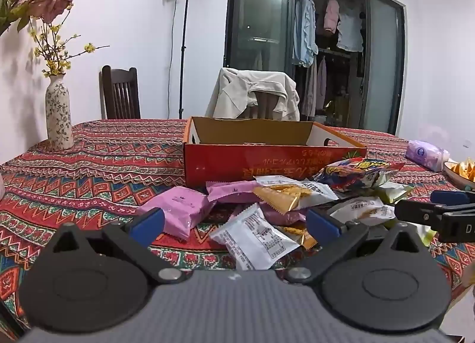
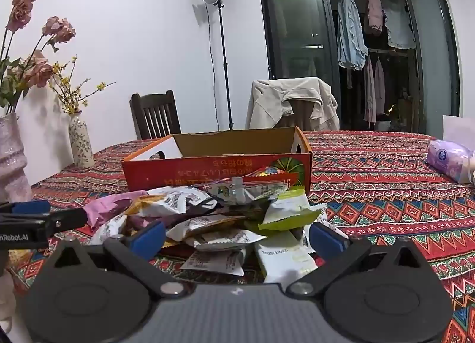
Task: Organize snacks
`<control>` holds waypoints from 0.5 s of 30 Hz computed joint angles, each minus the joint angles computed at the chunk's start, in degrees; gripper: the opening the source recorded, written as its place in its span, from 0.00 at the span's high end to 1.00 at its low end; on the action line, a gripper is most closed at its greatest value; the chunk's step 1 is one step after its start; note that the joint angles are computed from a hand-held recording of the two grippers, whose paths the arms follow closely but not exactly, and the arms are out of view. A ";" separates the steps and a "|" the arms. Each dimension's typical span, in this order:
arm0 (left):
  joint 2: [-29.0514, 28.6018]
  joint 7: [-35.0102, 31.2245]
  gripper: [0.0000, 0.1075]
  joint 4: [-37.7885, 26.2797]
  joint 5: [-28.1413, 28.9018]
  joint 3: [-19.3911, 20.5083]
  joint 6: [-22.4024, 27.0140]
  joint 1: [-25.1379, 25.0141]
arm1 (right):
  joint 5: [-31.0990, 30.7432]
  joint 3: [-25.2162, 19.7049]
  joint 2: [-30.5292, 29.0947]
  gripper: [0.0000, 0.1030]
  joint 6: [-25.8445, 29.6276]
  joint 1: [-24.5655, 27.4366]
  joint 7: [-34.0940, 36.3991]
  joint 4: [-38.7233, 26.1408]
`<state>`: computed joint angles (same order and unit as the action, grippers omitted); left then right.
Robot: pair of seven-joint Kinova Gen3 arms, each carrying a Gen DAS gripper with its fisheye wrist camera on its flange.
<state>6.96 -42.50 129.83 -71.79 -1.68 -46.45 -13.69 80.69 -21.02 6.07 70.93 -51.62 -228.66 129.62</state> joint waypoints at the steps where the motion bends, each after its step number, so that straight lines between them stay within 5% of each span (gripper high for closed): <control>1: 0.00 0.24 0.04 -0.10 -0.26 0.17 0.32 0.09 | -0.10 -0.08 -0.03 0.00 0.33 -0.09 -0.01 -0.12; 15: -0.65 -1.97 0.04 0.73 1.95 0.22 0.75 0.78 | -0.46 -0.29 0.69 0.00 2.25 -1.30 -1.21 0.18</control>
<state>6.31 -44.47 130.56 -69.84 -1.46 -45.70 -12.90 80.23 -21.31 6.75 73.18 -52.92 -229.88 129.80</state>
